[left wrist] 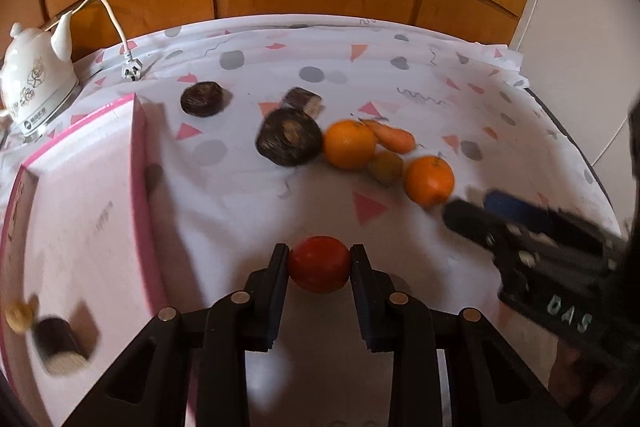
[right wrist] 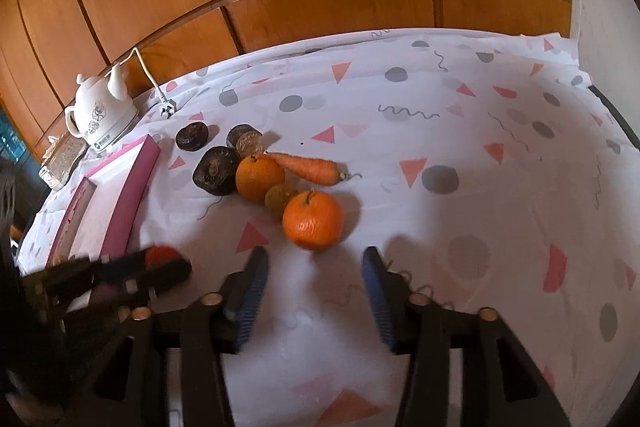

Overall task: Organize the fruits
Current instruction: 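Grasp the red tomato with the left tool while the right tool grasps a mandarin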

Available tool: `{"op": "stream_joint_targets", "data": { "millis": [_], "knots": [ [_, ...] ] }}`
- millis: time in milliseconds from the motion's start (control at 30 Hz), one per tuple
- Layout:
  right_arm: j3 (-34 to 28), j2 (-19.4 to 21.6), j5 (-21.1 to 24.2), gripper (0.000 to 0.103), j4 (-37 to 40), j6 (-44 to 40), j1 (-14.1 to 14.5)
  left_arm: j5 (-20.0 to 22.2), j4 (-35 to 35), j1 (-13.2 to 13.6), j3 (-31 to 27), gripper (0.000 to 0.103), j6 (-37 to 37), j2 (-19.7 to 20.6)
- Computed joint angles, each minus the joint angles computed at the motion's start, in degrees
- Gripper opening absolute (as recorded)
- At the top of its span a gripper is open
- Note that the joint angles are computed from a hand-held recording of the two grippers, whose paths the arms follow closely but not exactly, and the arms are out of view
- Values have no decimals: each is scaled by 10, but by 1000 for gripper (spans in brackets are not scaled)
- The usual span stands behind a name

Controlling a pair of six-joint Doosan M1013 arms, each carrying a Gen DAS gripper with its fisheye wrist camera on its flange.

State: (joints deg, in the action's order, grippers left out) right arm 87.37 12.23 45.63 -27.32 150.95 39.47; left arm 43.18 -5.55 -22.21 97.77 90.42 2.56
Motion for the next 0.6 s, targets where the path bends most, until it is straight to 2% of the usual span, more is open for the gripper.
{"op": "stream_joint_targets", "data": {
  "millis": [233,600],
  "knots": [
    [-12,8,3,52,8,-60,-8,-46,19,-6,25,31,-37,-4],
    [-35,31,13,52,29,-126,-19,-70,59,-15,32,32,-71,-3]
  ]
}}
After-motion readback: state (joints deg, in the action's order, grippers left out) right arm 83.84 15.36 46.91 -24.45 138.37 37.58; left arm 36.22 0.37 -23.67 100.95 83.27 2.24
